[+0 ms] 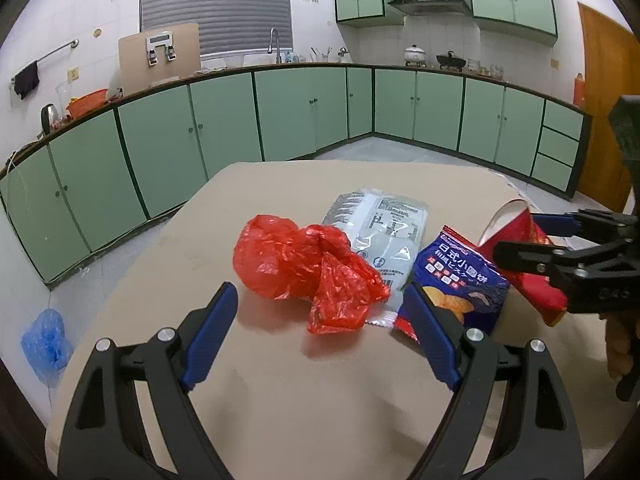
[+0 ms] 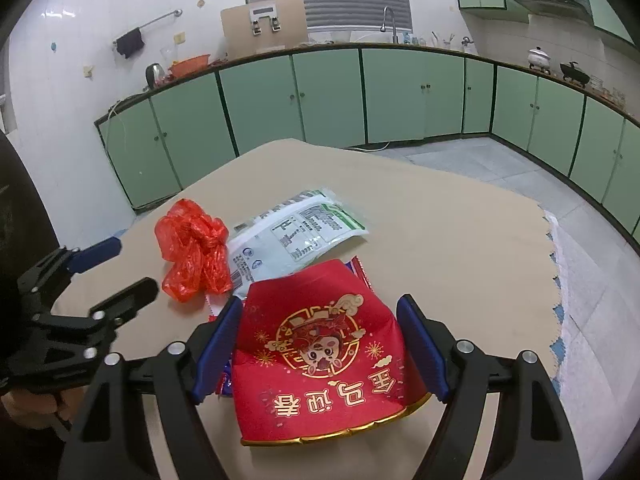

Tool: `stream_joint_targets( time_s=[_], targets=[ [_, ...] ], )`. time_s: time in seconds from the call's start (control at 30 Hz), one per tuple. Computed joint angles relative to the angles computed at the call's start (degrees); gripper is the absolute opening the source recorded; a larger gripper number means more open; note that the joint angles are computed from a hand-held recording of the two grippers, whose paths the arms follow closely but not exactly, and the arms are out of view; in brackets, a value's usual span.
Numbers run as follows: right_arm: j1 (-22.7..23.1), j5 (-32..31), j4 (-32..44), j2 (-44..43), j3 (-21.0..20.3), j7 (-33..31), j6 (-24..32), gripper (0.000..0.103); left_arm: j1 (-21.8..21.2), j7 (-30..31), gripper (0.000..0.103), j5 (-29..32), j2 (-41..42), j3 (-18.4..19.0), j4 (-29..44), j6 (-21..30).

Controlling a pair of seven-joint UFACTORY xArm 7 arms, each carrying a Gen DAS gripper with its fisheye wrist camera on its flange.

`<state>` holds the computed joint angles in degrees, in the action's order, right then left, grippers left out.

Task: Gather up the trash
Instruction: 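Grasp the red plastic bag with the left gripper, then carry the red gift bag and red plastic bag over the bin and open both grippers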

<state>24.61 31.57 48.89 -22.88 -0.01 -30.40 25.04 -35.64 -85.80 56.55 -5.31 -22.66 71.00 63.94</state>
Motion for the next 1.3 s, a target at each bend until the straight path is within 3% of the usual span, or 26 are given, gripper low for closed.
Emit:
stream_joint_targets(
  time_s=[0.37,0.47,0.57,0.63,0.73,1.07,1.3],
  targets=[
    [0.26,1.48,0.92,1.89,-0.14,-0.93,-0.43,0.077,0.65,2.91,0.081,-3.58,2.90,2.19,2.72,-0.61],
    [0.09,1.90,1.36,2.51,-0.08,-1.21,-0.65,0.077,0.49,4.46,0.075,-5.30,3.75,2.91,3.61,-0.38],
    [-0.24,2.03,1.83,3.18,0.09,-1.42,-0.52,0.077,0.52,6.27,0.053,-7.59,4.46,3.75,4.33,-0.70],
    [-0.57,1.81,1.75,3.13,0.46,-1.16,-0.45,0.077,1.02,7.21,0.007,-10.28,3.98,4.65,3.50,-3.10],
    [-0.67,1.64,1.41,2.52,0.61,-1.22,-0.48,0.077,1.90,5.18,0.004,-10.95,2.12,4.82,1.16,-5.56],
    [-0.69,1.20,1.08,1.52,0.54,-0.65,-0.21,0.077,1.28,5.11,0.003,-8.35,2.97,2.92,3.65,-1.57],
    [-0.74,-0.07,1.42,1.66,1.06,0.50,0.00,0.077,1.17,4.79,0.003,-8.46,2.10,3.01,3.02,-1.61]
  ],
)
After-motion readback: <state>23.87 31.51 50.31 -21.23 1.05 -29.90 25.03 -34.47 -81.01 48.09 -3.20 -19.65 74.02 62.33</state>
